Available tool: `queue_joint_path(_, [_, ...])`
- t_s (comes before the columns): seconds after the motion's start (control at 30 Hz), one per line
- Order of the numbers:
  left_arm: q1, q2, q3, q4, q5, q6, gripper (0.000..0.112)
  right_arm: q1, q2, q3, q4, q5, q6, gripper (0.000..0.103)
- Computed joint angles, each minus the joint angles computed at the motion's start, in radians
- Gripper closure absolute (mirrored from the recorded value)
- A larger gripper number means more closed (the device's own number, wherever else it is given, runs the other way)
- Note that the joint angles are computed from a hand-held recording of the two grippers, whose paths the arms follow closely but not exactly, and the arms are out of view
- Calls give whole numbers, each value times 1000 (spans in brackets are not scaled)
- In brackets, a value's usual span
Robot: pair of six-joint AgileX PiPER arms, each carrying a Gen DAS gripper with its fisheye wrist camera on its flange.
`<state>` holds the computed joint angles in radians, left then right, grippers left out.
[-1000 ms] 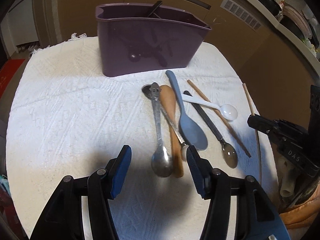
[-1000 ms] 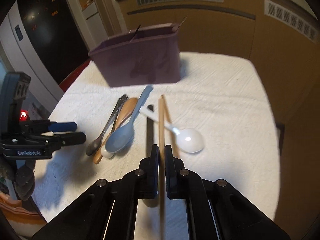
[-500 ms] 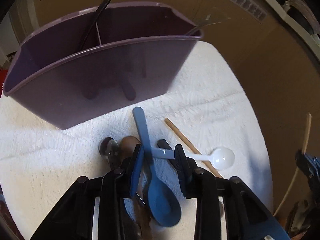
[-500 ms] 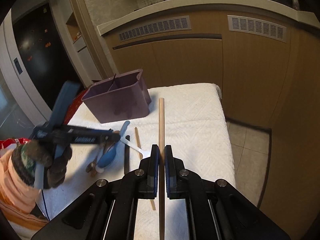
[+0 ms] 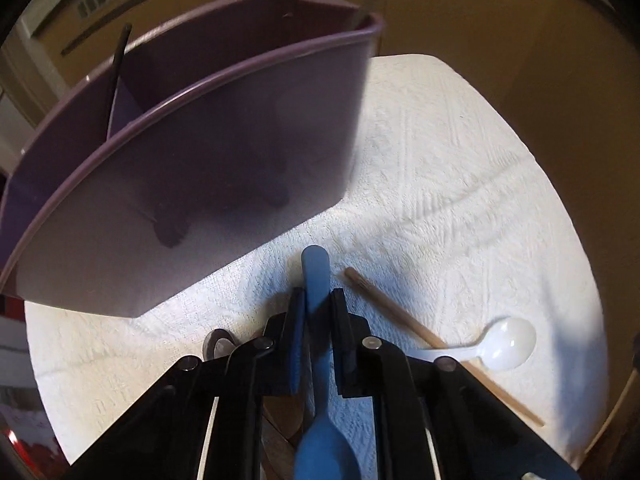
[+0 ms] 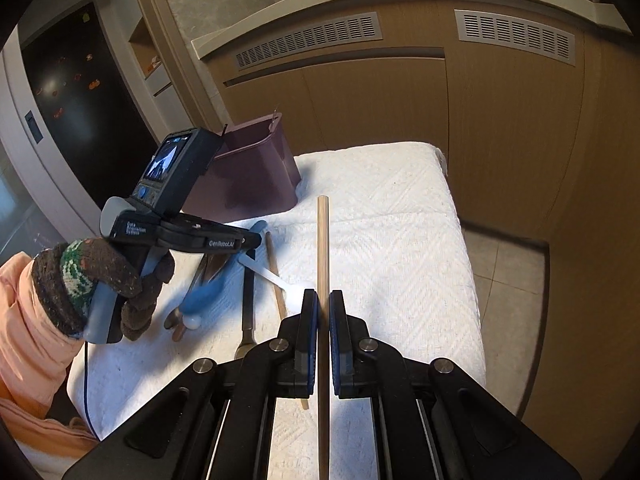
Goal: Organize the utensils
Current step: 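Lift both items over the purple caddy and open both tools inside it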
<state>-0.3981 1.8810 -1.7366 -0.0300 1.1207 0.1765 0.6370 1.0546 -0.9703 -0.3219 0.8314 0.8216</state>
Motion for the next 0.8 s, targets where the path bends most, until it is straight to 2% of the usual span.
queue_joint_path(0.13, [18, -147, 189, -43, -114, 32, 102, 31, 15, -13, -17, 10, 15, 97])
queue_joint_path(0.27, [36, -375, 406, -43, -248, 54, 102, 73, 28, -37, -50, 36, 40, 97])
queue_joint_path(0.33, [64, -487, 479, -71, -277, 70, 102, 97, 38, -58, -69, 47, 54, 97])
queue_joint_path(0.47, [188, -615, 484, -210, -240, 165, 102, 158, 62, -123, -121, 74, 82, 97])
queue_joint_path(0.6, [322, -707, 414, -353, -161, 272, 102, 221, 105, -259, -188, 124, 76, 97])
queue_joint_path(0.8, [490, -722, 220, -527, -67, 403, 102, 286, 213, -571, -266, 228, -29, 97])
